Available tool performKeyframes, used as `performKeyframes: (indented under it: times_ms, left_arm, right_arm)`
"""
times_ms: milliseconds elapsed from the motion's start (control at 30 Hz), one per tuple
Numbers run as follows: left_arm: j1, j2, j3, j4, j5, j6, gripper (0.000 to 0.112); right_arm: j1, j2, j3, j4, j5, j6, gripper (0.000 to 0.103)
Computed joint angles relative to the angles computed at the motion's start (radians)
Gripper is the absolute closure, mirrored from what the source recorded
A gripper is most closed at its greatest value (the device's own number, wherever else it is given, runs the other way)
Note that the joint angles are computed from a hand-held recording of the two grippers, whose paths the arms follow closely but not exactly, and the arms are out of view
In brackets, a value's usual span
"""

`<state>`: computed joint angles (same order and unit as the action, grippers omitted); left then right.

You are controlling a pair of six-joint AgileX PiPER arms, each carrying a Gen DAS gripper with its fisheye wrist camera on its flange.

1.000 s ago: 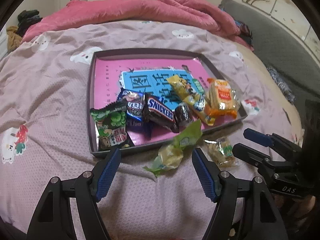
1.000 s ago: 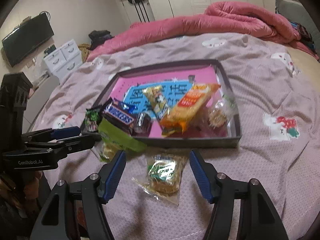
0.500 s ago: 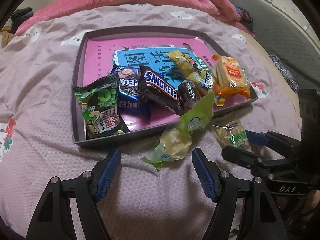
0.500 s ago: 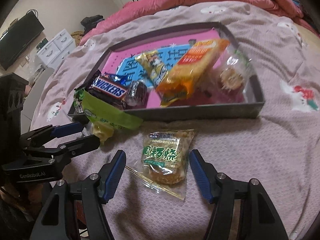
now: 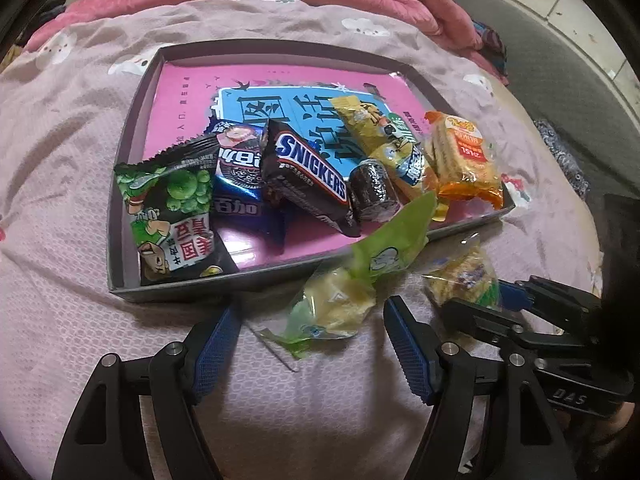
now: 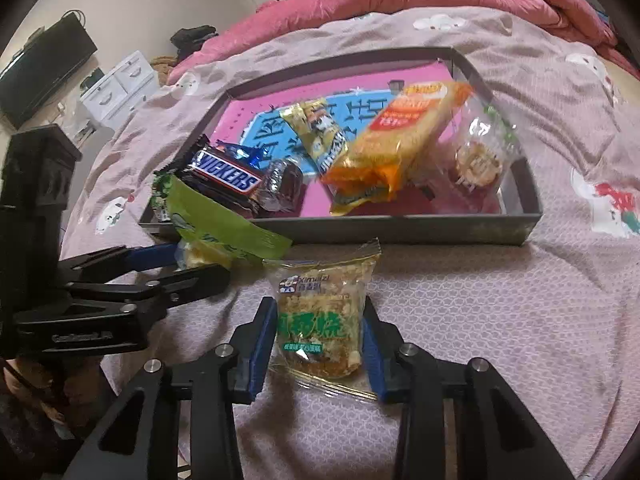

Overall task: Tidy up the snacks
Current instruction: 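Grasp the light green bag with the left gripper while the right grasps the green-wrapped pastry, then carry the green bag over the tray with the left gripper while the right carries the pastry there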

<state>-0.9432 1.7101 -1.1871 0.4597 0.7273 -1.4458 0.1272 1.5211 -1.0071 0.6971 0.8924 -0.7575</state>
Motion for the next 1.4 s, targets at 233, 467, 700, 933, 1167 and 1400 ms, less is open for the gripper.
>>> performKeyframes:
  times_ms: [233, 467, 700, 933, 1167, 1400]
  left_arm:
    - [0.0, 0.028, -0.024, -0.016, -0.012, 0.025, 0.071]
    - [-0.003, -0.007, 0.004, 0.002, -0.059, 0.002, 0.078]
    - [-0.057, -0.091, 0.003, 0.113, 0.005, -0.1, 0.078]
    - [-0.087, -0.2, 0.034, 0.295, 0.13, -0.291, 0.078]
    - [-0.045, -0.254, 0.111, 0.317, 0.132, -0.362, 0.078]
    - [0.002, -0.204, 0.108, 0.308, 0.056, -0.338, 0.078]
  right_arm:
    - [-0.072, -0.066, 0.008, 0.074, 0.01, -0.052, 0.064]
    - [-0.119, -0.086, 0.008, 0.214, 0.02, -0.151, 0.064]
    - [-0.155, -0.096, 0.006, 0.291, 0.034, -0.199, 0.064]
    - [-0.17, -0.109, 0.011, 0.357, 0.012, -0.245, 0.064]
    - [-0.135, -0.111, 0.002, 0.375, -0.046, -0.268, 0.064]
    - [-0.131, -0.077, -0.027, 0.385, -0.105, -0.254, 0.064]
